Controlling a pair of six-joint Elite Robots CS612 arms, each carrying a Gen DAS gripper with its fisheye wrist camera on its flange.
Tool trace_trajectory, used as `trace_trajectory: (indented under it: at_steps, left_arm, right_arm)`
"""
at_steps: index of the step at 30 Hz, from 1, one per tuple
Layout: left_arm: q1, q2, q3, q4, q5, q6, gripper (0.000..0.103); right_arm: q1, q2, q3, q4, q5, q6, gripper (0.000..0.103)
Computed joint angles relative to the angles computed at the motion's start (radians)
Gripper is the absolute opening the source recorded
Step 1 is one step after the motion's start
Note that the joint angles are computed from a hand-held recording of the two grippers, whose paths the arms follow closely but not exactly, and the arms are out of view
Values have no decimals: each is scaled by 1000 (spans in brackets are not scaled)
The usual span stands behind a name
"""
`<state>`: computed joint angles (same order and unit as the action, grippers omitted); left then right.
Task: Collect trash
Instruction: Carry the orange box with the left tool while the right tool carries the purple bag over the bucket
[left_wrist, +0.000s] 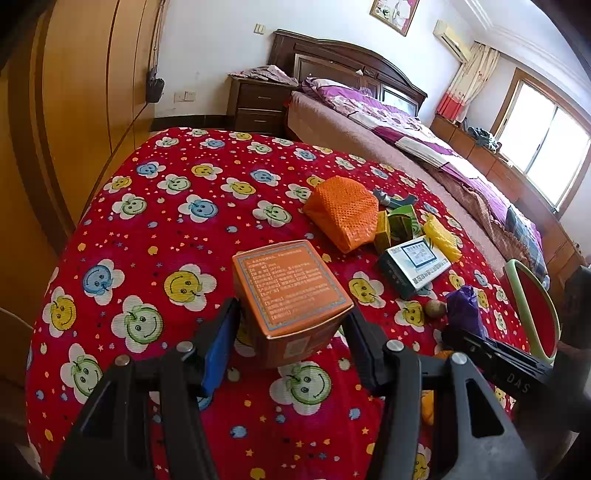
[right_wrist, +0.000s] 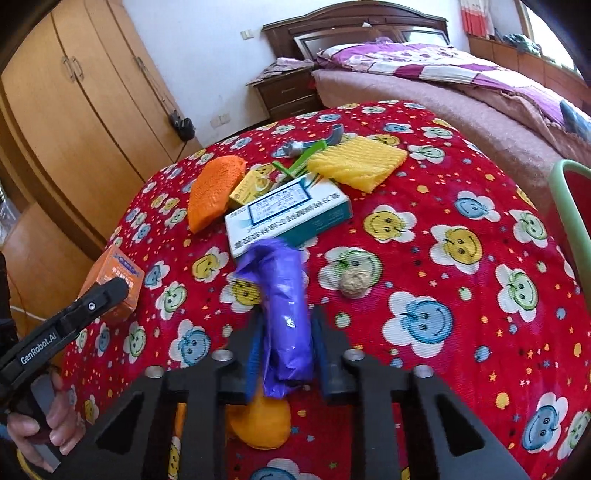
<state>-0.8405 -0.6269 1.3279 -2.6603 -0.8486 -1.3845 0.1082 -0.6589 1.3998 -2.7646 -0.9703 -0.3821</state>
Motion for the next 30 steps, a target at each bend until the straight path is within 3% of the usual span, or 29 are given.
trace_trajectory:
  at_steps: [13, 30]
  left_arm:
    - [-13, 7, -28, -30, 27, 52, 57]
    - [-23, 34, -104, -108, -2, 146, 57]
  right_arm:
    - [-37, -18, 49, -115, 78, 86, 16]
    - [-100, -47, 108, -291, 133, 178, 16]
